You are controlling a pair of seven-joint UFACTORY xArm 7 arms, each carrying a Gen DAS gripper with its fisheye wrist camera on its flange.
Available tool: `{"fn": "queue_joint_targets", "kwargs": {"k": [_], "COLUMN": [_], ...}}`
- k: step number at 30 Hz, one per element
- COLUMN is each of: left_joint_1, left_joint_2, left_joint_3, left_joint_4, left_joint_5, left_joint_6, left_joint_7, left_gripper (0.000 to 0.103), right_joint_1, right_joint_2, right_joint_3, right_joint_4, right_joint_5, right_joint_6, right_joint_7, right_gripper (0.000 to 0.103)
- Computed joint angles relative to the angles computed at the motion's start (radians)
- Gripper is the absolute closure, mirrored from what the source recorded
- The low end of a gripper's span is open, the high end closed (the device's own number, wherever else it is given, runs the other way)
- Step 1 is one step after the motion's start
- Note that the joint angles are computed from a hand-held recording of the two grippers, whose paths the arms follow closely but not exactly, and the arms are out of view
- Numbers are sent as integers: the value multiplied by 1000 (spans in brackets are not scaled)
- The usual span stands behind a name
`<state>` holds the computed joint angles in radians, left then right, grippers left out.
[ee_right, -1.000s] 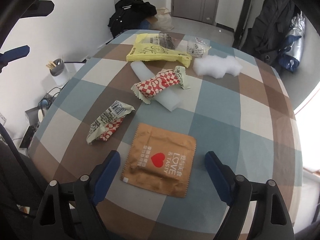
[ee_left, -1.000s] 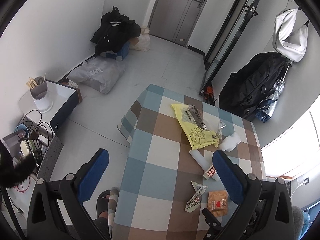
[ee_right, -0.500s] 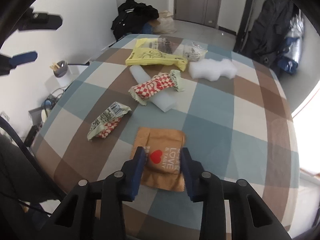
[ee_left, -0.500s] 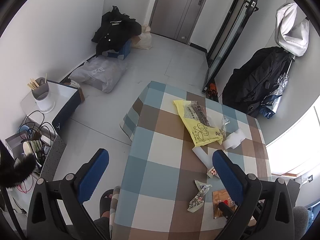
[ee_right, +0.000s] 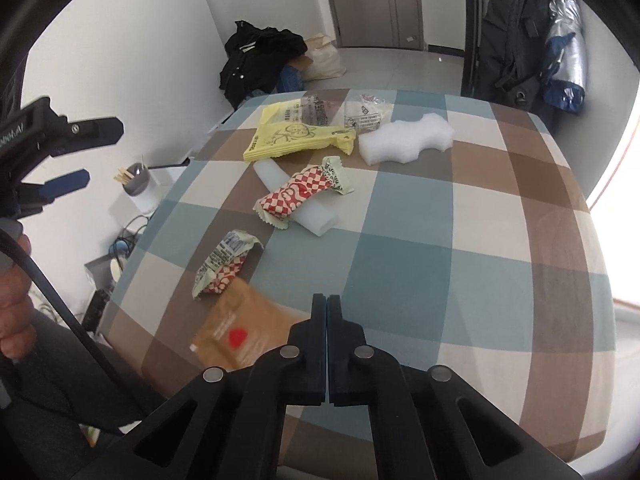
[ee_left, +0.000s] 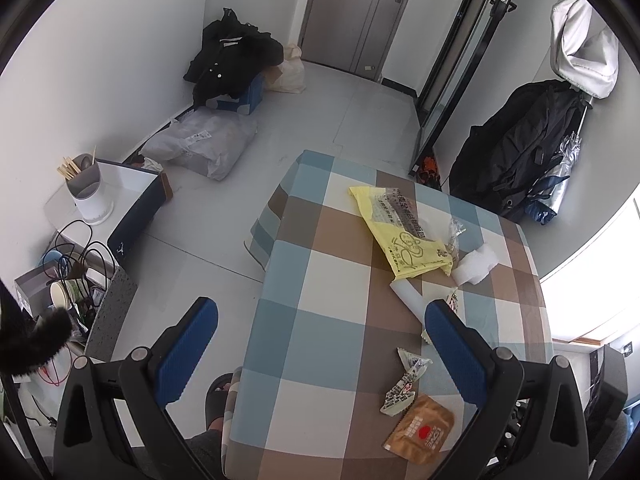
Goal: Collect trash
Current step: 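Grasp the brown LOVE snack bag with the right gripper, then lift the brown bag with the right gripper while the left gripper grasps a white-green wrapper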
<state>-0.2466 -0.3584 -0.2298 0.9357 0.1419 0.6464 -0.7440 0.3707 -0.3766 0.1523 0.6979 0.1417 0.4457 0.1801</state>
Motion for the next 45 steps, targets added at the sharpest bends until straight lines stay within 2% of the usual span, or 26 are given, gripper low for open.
{"fn": "queue_joint_targets", "kwargs": {"k": [4,7,8,10,11,12,13,15,19,22,26,28,31,33,37,38,41,45], "left_joint_1": [-2,-5,-4,0,3,5,6,7,12,16,9,8,6,7,6,7,5,6], "left_joint_2": [6,4,4,1,-1,-3,-5,-10,-11,-13,-15,-15,-11,-10,-11,-10,-10,-7], "left_joint_3": [0,8,9,11,12,12,14,20,23,19,28,28,29,27,29,27,30,27], "left_joint_4": [4,1,2,0,-1,-4,-7,-14,-16,-18,-21,-22,-19,-18,-19,-18,-18,-17], "left_joint_5": [0,-15,-17,-19,-20,-21,-24,-36,-44,-36,-57,-63,-69,-68,-74,-72,-76,-70], "left_joint_6": [12,11,12,9,8,6,4,2,2,-3,-7,-6,-7,-5,-6,-6,-6,-1], "left_joint_7": [1,2,-1,-7,-11,-15,-17,-20,-23,-24,-12,-9,-2,-1,2,0,6,11], "left_gripper": [1,1,1,1,1,1,1,1,1,1,1,1,1,1,1,1,1,1], "right_joint_1": [-6,66,95,104,105,103,108,114,76,41,66,58,50,35,45,51,49,90], "right_joint_2": [-14,-7,-2,0,-1,-4,-3,11,45,45,50,48,50,46,39,38,28,9], "right_joint_3": [4,-67,-91,-81,-71,-56,-47,-33,29,87,62,68,67,77,82,80,91,31], "right_joint_4": [-7,-4,4,8,5,-1,-3,6,27,21,19,22,26,23,16,15,5,-3], "right_joint_5": [-11,113,165,186,190,185,182,168,55,-85,-84,-102,-110,-135,-155,-155,-180,-72], "right_joint_6": [10,19,35,42,34,21,14,20,57,50,46,50,49,41,30,30,23,9], "right_joint_7": [15,-71,-122,-176,-194,-204,-223,-256,-230,-183,-203,-185,-160,-127,-120,-125,-110,-147], "right_gripper": [103,99,95,78,56,39,36,36,35,36,36,42,54,66,81,96,99,99]}}
